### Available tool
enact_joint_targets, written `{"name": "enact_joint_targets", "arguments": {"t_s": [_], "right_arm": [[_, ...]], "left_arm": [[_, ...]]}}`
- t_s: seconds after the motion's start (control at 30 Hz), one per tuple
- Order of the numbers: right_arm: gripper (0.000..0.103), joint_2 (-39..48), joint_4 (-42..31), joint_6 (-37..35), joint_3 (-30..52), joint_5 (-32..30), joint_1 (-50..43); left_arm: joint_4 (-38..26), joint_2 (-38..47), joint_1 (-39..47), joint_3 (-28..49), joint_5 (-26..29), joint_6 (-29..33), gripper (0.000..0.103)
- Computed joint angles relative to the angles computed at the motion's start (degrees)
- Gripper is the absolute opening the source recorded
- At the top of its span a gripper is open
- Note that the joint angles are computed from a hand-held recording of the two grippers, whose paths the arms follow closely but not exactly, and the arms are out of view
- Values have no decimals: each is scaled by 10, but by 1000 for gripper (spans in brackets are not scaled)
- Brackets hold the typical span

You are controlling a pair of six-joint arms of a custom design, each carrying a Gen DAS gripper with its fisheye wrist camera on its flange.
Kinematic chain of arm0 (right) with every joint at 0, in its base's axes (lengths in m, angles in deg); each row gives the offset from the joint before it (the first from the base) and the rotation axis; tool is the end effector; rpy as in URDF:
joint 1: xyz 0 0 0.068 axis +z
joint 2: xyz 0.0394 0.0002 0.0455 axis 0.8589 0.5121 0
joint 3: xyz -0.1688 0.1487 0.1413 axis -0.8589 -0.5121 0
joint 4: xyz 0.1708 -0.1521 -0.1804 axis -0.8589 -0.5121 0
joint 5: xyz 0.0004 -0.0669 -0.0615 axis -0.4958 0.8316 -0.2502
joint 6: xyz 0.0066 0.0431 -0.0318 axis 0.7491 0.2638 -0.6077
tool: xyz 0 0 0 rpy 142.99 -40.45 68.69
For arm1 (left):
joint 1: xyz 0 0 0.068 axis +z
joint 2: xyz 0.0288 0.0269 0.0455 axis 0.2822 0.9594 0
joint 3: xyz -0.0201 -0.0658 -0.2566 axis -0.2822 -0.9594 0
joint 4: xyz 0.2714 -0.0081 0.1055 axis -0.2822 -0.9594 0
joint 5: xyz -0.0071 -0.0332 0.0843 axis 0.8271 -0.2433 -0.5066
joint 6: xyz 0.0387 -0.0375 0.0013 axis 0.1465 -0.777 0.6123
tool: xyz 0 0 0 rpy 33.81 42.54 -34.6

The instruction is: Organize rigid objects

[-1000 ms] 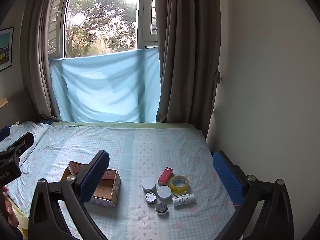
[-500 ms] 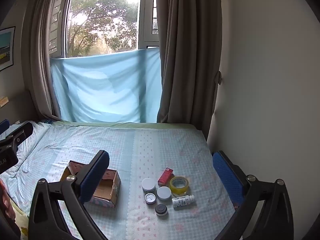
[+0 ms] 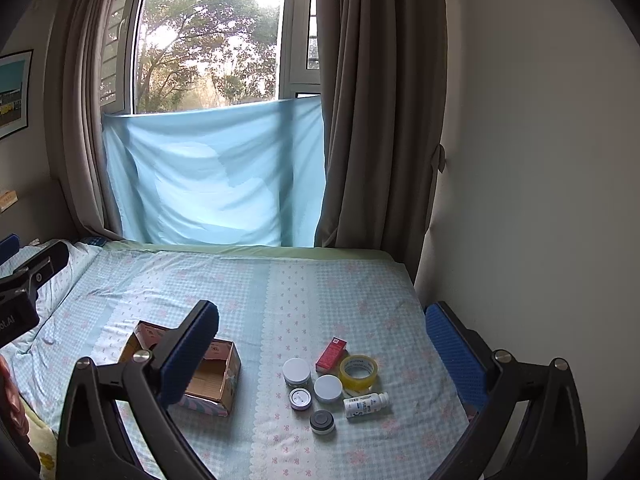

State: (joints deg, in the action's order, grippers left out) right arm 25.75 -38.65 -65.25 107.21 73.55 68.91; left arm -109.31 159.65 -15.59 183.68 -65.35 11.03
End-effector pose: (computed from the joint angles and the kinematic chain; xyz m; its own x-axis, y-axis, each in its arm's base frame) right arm 0.1888 0.0185 0.4649 -0.5055 0.0422 -0.8618 0.2321 0.9686 -0.0887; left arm 0.1976 -0.1085 0.5111 -0.3958 0.0956 -0.9133 0.1743 0.9843 0.0275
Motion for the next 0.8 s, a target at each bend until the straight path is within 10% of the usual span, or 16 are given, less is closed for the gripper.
{"name": "enact_joint_targets", "arguments": {"t_s": [0.8], "right_arm": [[103,-11,11,6,-20,28,33]], "left_arm": [[-6,-15,32,-9,44,-8,103]]}}
